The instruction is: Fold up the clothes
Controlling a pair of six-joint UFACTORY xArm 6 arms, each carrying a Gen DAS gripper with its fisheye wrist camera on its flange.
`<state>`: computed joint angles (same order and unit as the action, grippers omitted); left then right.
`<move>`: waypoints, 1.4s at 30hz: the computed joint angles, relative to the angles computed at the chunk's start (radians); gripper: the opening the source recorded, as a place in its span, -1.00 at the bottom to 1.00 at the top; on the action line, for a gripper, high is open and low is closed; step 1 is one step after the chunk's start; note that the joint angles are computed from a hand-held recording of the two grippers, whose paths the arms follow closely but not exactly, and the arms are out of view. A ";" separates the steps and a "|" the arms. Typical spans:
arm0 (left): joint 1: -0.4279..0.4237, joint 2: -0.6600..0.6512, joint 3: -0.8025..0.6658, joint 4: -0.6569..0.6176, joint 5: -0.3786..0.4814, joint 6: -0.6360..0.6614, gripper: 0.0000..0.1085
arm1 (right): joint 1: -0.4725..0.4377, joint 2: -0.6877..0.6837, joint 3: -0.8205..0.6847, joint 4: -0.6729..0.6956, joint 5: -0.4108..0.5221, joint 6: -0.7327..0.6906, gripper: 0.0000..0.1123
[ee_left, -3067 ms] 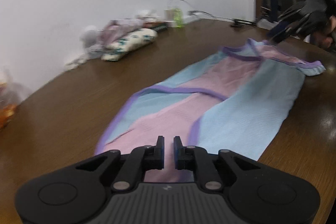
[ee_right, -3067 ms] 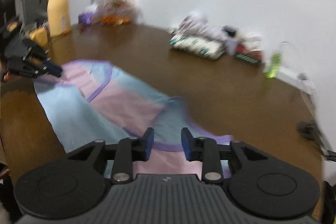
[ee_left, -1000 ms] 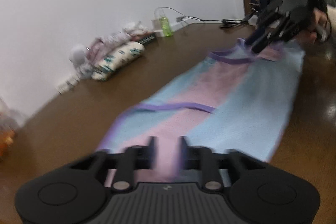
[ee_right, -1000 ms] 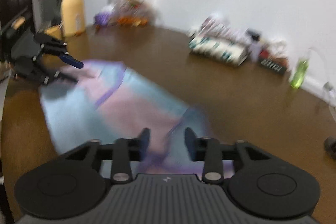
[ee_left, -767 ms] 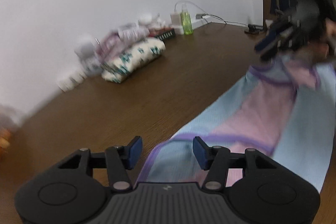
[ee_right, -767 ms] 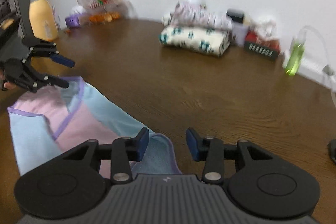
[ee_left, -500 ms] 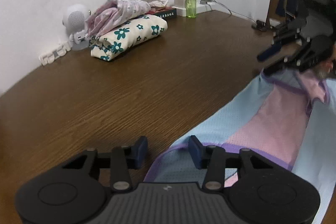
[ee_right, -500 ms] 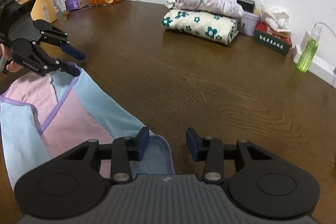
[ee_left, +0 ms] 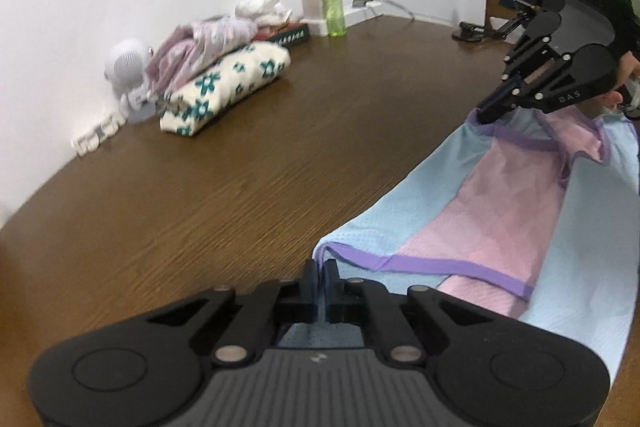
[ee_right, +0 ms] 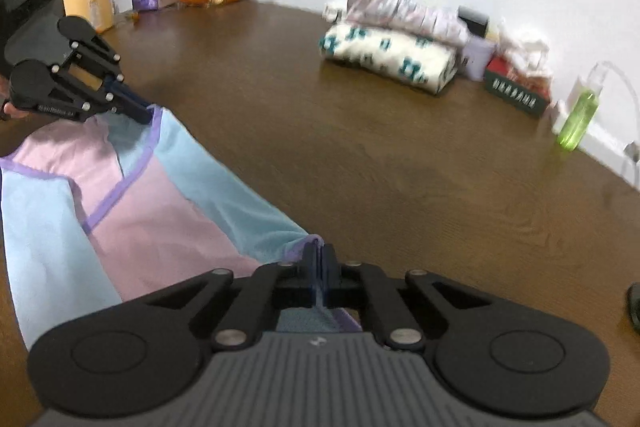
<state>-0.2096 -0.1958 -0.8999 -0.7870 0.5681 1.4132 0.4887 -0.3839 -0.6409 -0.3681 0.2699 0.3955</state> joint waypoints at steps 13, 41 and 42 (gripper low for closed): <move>-0.037 -0.509 0.449 -0.057 -0.198 0.002 -0.97 | 0.205 -0.386 0.305 0.250 -0.136 -0.297 -0.97; 0.318 -0.473 0.386 -0.222 0.077 -0.271 -0.08 | 0.312 -0.331 0.266 -0.070 -0.033 0.083 -0.60; 0.319 -0.452 0.372 -0.177 0.071 -0.352 -0.10 | 0.313 -0.305 0.247 -0.146 -0.063 0.165 -0.45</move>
